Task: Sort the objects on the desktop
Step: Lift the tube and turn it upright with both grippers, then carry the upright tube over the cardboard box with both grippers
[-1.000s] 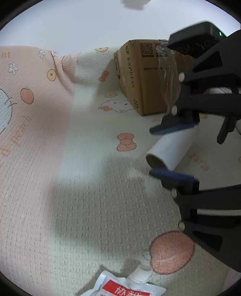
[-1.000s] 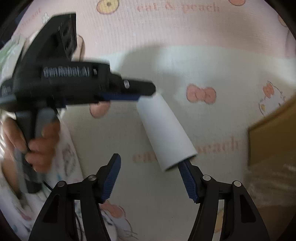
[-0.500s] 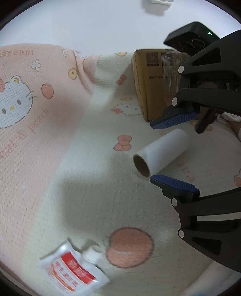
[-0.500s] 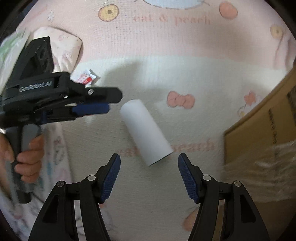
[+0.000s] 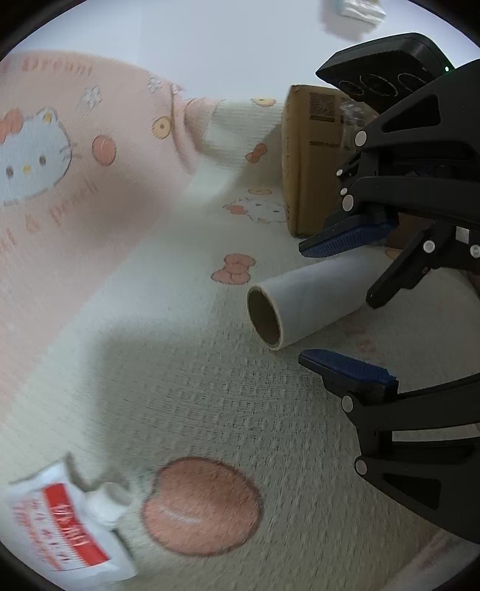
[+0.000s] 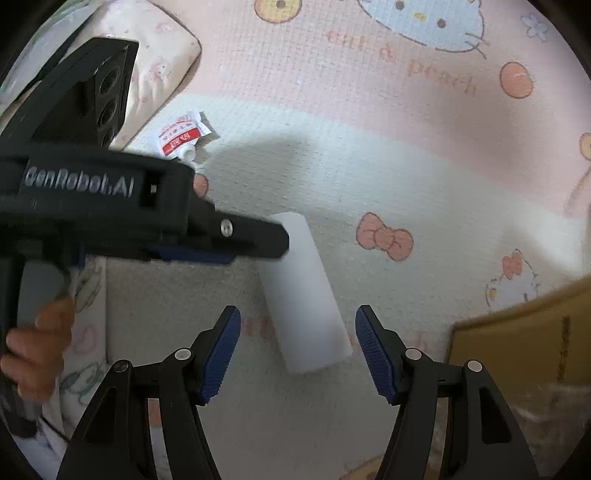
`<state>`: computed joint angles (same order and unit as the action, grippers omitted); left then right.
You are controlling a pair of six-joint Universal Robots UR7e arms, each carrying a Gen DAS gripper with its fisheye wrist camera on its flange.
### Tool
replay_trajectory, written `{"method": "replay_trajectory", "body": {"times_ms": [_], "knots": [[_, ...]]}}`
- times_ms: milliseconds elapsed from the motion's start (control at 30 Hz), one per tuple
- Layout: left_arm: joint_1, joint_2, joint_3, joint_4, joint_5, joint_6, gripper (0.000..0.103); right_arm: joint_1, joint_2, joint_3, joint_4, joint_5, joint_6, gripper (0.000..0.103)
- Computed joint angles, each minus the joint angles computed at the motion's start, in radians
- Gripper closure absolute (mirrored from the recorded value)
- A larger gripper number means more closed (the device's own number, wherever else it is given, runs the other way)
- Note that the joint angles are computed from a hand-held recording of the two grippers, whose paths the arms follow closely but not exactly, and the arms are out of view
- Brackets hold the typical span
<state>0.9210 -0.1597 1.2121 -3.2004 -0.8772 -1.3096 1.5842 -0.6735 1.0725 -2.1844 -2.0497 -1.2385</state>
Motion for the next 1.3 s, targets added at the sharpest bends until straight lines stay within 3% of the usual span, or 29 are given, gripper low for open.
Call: {"method": "replay_trajectory", "body": {"times_ms": [100,167,267,500,600,767,900,1033,1133,1300], "knots": [[0.017,0.013,-0.028,0.005,-0.021,0.006,0.047,0.000,0.030,-0.056,0.071,-0.005,0.030,0.041],[0.028,0.024,-0.053,0.015,-0.031,0.027,0.054,-0.002,0.056,-0.114,0.154,0.000,0.068,0.049],[0.038,0.033,-0.082,0.026,-0.049,0.066,0.055,-0.003,0.091,-0.189,0.249,-0.008,0.111,0.058],[0.043,0.039,-0.080,-0.015,-0.071,0.078,0.056,-0.015,0.128,-0.252,0.323,-0.040,0.163,0.061],[0.041,0.040,-0.072,-0.048,-0.076,0.104,0.056,-0.023,0.118,-0.249,0.325,-0.006,0.221,0.061],[0.029,0.044,-0.090,-0.052,-0.080,0.184,0.056,-0.032,0.063,-0.172,0.239,0.041,0.240,0.061],[0.003,0.043,-0.100,-0.071,-0.070,0.283,0.056,-0.037,0.025,-0.153,0.241,0.083,0.286,0.061],[-0.034,0.035,-0.100,-0.081,-0.030,0.344,0.056,-0.035,-0.051,-0.068,0.174,0.124,0.253,0.061],[-0.073,0.029,-0.112,-0.056,0.045,0.365,0.056,-0.032,-0.100,-0.016,0.138,0.160,0.228,0.061],[-0.124,0.013,-0.114,-0.098,0.107,0.413,0.056,-0.025,-0.162,0.012,0.136,0.242,0.186,0.061]]}}
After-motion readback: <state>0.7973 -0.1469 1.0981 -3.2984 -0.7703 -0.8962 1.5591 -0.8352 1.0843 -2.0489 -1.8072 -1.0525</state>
